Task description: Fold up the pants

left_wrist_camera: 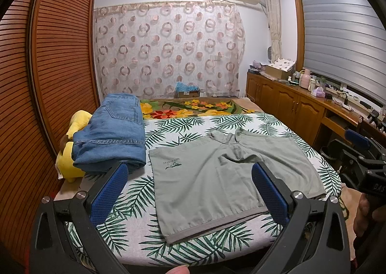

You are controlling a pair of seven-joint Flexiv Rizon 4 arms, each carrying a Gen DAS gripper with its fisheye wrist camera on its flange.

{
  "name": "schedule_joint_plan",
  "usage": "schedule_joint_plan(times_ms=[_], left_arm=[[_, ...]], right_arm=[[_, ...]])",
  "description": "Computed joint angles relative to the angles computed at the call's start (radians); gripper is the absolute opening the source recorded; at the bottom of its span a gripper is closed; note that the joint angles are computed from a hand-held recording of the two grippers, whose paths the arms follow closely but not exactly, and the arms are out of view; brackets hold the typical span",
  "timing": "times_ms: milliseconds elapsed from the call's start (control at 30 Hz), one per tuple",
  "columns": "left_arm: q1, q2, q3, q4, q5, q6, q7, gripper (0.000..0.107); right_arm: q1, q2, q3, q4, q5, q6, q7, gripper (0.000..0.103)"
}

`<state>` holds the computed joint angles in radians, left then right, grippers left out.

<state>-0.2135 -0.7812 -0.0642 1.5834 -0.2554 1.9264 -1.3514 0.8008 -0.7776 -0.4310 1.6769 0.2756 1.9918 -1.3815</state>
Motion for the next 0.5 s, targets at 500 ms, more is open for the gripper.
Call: schedule_joint_plan(times_ms=[500], left_arm=[[0.008,-0.077,0.019,-0.062,-0.010,-0.075,0.005,0.103]], right_arm=[[-0.046,-0.013,0.020,-0.018,-0.070,-0.058,0.048,0.103]])
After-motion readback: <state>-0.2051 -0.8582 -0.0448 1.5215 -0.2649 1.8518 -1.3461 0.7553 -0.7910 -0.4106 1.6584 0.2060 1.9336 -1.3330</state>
